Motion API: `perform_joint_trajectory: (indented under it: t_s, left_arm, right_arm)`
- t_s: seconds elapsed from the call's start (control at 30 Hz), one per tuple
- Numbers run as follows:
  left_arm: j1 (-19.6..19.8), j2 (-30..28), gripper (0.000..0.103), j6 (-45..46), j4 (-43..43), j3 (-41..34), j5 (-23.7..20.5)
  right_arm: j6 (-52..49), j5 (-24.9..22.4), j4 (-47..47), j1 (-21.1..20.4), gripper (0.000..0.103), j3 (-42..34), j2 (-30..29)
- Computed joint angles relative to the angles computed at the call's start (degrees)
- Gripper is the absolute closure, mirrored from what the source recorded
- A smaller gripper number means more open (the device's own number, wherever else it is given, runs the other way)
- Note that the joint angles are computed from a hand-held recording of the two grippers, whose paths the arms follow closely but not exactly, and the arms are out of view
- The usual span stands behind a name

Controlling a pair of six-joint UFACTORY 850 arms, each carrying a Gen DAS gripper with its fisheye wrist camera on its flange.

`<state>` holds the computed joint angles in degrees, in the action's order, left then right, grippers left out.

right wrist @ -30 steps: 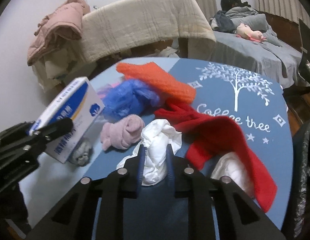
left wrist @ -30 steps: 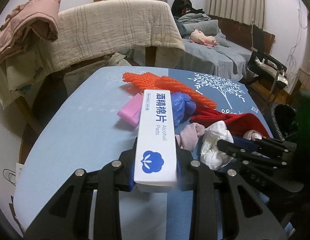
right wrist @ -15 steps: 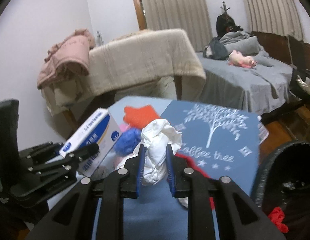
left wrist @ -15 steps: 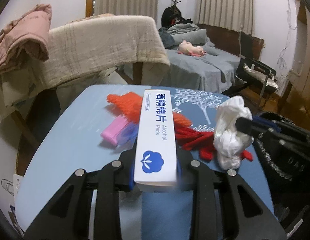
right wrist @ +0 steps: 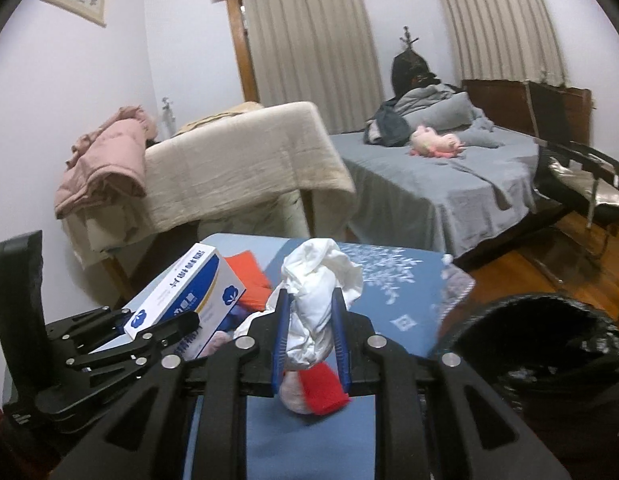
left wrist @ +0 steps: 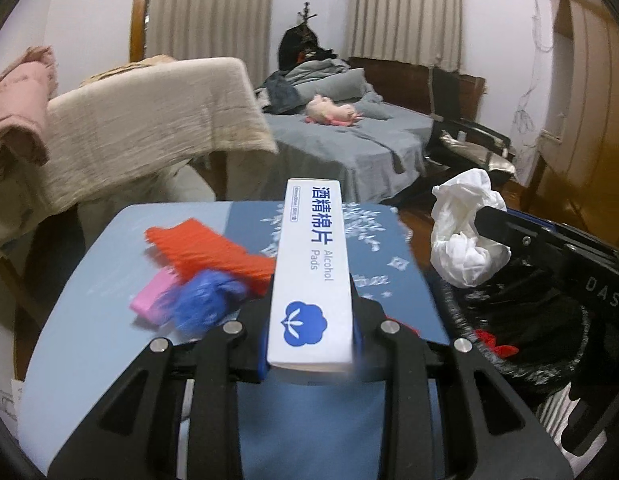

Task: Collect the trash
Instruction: 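Carry the box and tissue over the black bin and release both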

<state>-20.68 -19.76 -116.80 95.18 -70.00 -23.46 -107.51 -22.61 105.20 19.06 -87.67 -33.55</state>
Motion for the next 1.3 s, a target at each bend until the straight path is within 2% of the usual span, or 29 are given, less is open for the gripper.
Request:
perform_joint_trajectory:
  t_s: [0.53,0.93,1.1,1.3]
  left_arm:
    - [-4.29,-8.34,0.074,3.07,0.64,-11.5,6.42]
    - [-6.45,-16.79,0.074,11.43,-4.67,-21.68,11.41]
    - [-7.12,-19.9,0.074,18.54,-10.36,-25.64,13.37]
    - [-7.09,-23.36,0.073,34.3,-25.57,-30.01,15.73]
  right_arm:
    - [-11.76,4.56,14.4,-6.08,0.082,4.9,3.1]
    - [-17.09,8.26,21.68,-10.34,0.082,6.71,2.87]
    - [-18.95,9.47,24.12,-11.64,0.082,6.89,2.44]
    - [-20.16,10.64,25.72,-12.77,0.082,7.12,1.91]
